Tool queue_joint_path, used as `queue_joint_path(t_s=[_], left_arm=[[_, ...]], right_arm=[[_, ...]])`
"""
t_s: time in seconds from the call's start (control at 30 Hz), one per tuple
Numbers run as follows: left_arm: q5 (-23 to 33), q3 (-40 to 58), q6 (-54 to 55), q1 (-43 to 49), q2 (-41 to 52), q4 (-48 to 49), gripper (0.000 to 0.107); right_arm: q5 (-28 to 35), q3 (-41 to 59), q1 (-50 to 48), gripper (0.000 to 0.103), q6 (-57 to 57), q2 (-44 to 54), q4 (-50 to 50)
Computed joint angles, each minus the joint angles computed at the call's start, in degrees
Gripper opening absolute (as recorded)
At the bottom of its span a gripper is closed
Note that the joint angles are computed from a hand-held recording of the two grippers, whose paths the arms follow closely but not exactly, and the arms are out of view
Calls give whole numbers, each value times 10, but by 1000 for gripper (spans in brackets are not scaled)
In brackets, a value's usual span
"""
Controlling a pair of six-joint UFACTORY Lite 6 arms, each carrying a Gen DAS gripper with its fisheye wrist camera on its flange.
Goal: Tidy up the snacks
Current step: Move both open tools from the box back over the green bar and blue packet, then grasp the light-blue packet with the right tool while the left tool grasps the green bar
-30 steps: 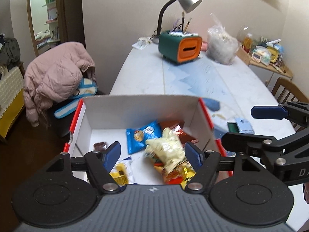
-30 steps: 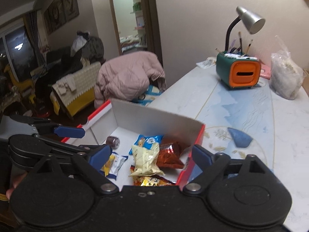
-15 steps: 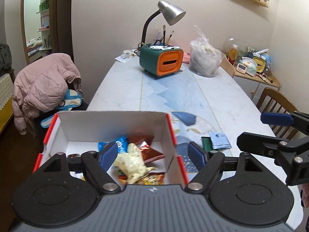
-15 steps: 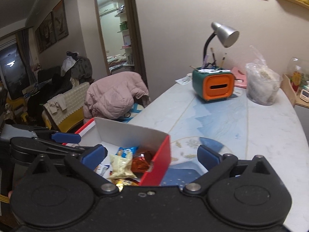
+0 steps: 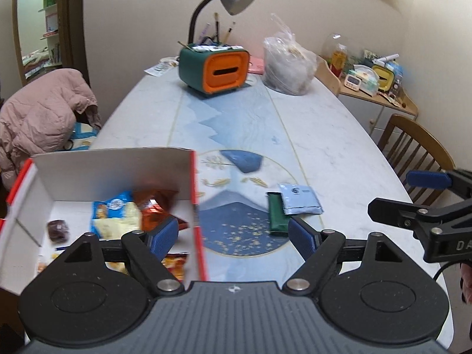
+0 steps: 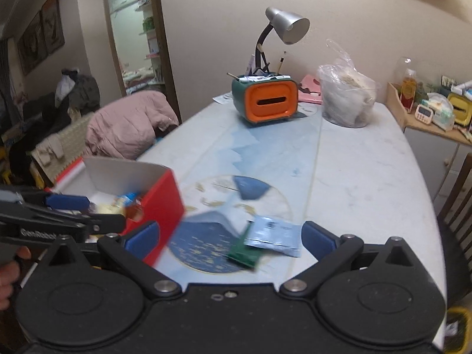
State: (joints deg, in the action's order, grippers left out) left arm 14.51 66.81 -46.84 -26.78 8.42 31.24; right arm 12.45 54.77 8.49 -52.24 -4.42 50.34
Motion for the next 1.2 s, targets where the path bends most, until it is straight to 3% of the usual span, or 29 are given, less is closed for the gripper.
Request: queue_joint_path(t_s=[0.13,0.3,0.47,0.8,1.03,1.2], left_arm=[[3,41,-75,-30,51,49,82],[-32,83,-45,-41,113,-30,82],[6,154,-166,-70,197,70,82],[76,239,-285,-95,284,165,82],[99,298,-250,-94,329,138,82],[98,346,-177,-89,368,82,82]], right_arm=[[34,21,-63,103,-156,34,70],[94,79,-125,103,-272,109,110],[139,153,-154,101,-355,205,119],[187,353,-147,93,-389,418,11],[207,507,-120,86,-412,552,-63],[271,657,-109,83,-385,651,-127]])
